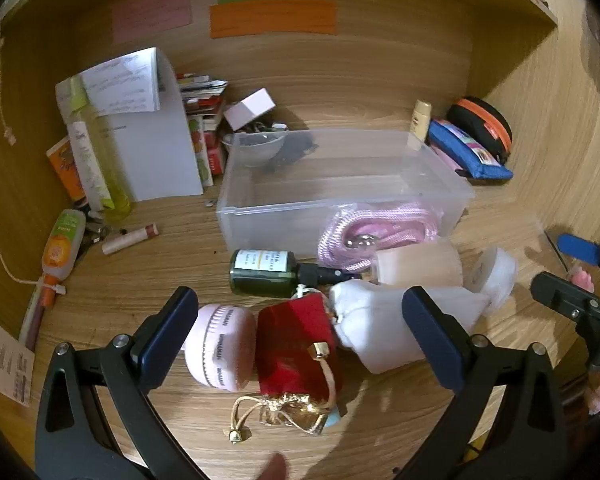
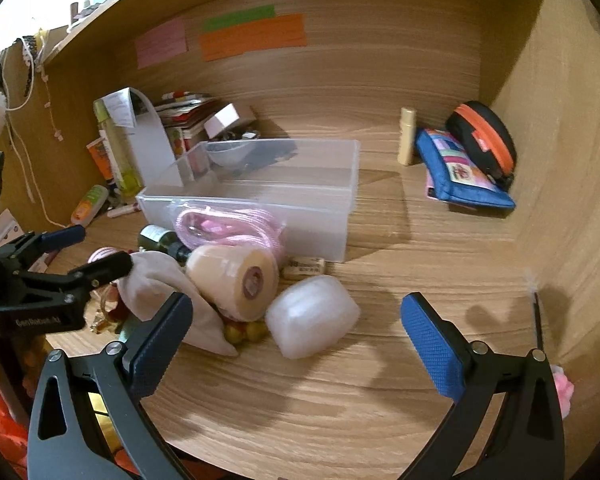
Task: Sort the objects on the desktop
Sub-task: 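Grasp the white round jar with the right tool while the left tool grasps the pink timer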
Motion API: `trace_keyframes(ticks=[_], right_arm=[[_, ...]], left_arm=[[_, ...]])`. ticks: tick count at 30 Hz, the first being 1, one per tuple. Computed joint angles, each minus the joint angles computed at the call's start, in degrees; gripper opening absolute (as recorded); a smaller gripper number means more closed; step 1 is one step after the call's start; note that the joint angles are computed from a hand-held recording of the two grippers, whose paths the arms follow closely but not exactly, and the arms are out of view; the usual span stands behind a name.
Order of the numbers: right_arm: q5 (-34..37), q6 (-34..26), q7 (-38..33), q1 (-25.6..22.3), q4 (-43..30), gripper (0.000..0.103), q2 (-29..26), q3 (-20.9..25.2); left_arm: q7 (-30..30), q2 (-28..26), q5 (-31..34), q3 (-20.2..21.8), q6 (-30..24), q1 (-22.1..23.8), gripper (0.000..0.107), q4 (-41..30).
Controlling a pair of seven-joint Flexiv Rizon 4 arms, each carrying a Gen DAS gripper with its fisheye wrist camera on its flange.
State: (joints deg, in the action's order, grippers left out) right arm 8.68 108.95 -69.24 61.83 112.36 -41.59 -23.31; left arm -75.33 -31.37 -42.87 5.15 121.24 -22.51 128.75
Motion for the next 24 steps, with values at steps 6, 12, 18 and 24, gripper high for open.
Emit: trace_keyframes(ticks=[6, 12, 18, 24], right_arm=[[-2.02, 0.33, 0.31, -5.92, 0.57, 0.103, 1.5, 6.25], [-1.24, 0.24, -0.16, -4.52, 1.82, 0.103, 1.24, 4.34], [-0.9, -0.72, -0.58, -3.21, 2.71, 0.103, 1.24, 2.24], [-4.27, -1.59, -0.9, -8.53, 1.94, 0.103, 1.36, 6.55]], left_arm=[[-5.28, 1.81, 7.48, -3.24, -1.88, 6.98, 0.103, 1.99], [-6.69, 2.98, 9.96, 0.1, -4.53, 6.03, 0.103, 3.64], [-14.79, 5.49, 26.55, -8.06, -5.24, 21.15, 0.103, 7.69], [-18.73, 5.71, 30.63, -6.27, -9.27, 22.55, 0.103, 7.79]])
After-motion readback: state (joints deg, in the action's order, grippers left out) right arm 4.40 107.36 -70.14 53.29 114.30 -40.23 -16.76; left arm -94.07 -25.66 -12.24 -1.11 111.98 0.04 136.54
